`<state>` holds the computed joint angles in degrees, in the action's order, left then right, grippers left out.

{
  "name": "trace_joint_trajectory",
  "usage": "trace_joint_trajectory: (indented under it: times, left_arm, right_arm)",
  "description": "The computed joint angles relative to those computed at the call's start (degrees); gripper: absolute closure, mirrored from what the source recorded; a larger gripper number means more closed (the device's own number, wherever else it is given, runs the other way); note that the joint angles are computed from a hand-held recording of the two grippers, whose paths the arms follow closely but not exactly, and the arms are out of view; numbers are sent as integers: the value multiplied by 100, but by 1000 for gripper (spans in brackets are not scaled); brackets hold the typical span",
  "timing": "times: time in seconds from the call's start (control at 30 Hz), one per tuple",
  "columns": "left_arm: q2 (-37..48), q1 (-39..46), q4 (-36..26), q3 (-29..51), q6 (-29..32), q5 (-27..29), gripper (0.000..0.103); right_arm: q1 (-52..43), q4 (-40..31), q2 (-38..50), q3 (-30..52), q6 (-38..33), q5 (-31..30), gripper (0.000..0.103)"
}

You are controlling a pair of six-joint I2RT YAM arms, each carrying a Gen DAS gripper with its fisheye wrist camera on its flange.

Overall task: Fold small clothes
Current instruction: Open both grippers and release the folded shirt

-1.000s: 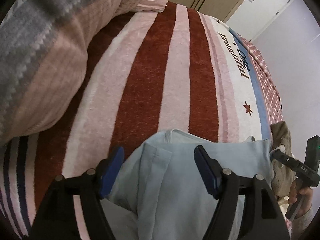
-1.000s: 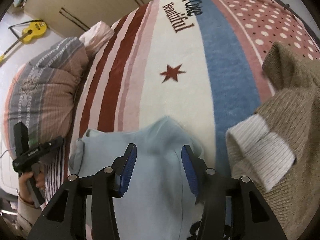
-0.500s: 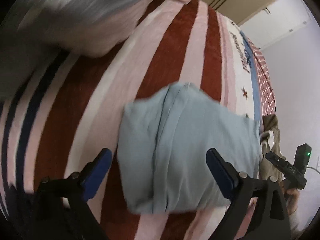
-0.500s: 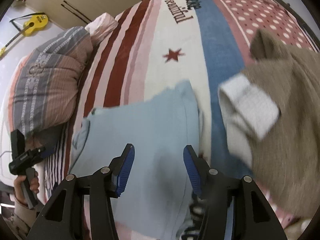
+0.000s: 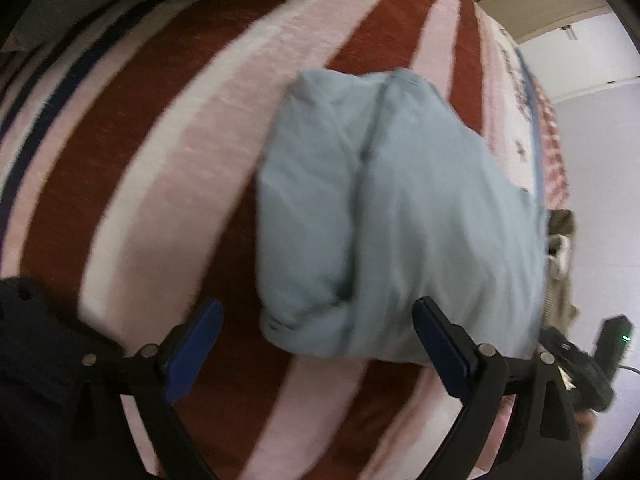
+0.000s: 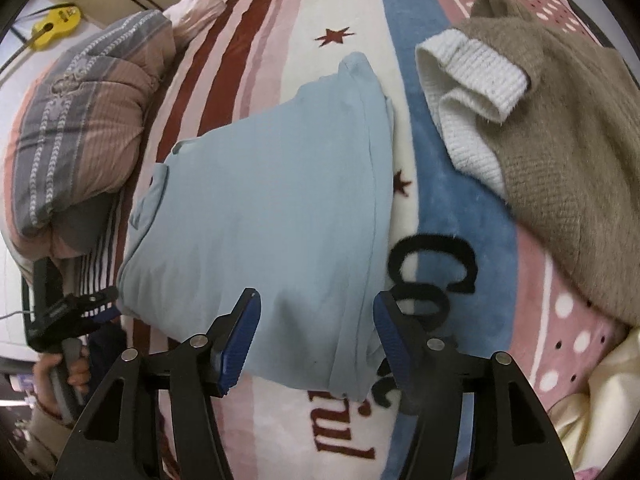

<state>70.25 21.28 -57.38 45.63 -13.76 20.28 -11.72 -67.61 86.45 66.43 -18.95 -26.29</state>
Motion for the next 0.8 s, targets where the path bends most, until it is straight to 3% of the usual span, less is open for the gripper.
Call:
trace_joint_trajectory:
  times: [0.2, 0.33, 0.47, 0.6, 0.73, 0.8]
  left_arm:
    - [-23, 306, 91, -110, 212, -654, 9]
    - [7, 771, 56, -214, 466, -19, 9]
    - [49, 909, 139, -409, 566, 1001, 9]
    - [148, 446, 532, -564, 126, 1001, 12]
    - [192, 359, 1049, -775, -263, 1407, 39]
    - [135, 313, 1172, -814, -348, 1558, 66]
  right_arm:
    - [6, 38, 2, -40, -24, -10, 49]
    - [12, 36, -6, -46, -20, -28, 49]
    - [16, 46, -14, -56, -10, -49, 49]
    - [44, 41, -37, -56, -23, -36, 49]
    - [9, -2, -73, -93, -105, -70, 49]
    - [-62, -40, -103, -160, -191, -86, 49]
